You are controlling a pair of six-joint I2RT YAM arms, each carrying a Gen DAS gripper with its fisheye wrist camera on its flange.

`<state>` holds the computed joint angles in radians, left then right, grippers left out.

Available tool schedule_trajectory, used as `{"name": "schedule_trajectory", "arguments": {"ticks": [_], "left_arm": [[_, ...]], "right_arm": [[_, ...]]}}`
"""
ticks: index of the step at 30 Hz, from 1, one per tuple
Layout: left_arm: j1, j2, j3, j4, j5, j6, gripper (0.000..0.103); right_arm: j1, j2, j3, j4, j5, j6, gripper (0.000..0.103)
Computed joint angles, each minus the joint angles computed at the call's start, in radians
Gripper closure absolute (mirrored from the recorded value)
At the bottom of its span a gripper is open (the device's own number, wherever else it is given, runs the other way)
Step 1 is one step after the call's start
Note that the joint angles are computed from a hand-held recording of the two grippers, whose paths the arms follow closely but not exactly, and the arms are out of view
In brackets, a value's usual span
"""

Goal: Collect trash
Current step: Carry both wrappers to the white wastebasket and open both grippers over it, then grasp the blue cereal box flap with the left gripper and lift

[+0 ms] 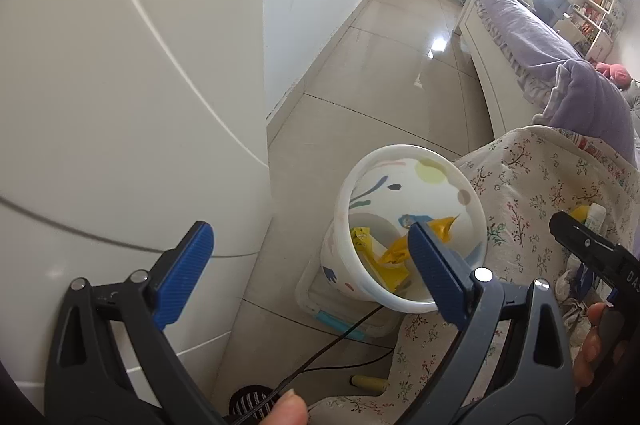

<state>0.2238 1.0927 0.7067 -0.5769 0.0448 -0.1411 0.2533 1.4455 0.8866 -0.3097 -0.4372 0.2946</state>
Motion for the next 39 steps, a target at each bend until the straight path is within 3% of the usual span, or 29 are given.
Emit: {"name": "schedule_trajectory", "arguments": {"ticks": [12,20,27,39], "left_arm": [[-0.041,-0.025,0.012,-0.055,0.037,-0.027,0.005],[-0.181,-0.029,0.031,-0.069,-0.005,-0.092,0.005],[-0.349,0.022,0.062,-0.057,-0.076,-0.167,0.005],[-0.595,0.140,0.135,-0.043,-0.150,-0.294,0.005]], "right_arm": [[-0.140,-0.198,-0.050,-0.165,0.030,-0.092,0.027],[-0.331,-0.280,-0.041,-0.279,-0.022,-0.223,0.027],[-0.509,-0.269,-0.021,-0.346,-0.034,-0.367,0.027],[-0.733,-0.154,0.018,-0.360,0.029,-0.451,0.027]]}}
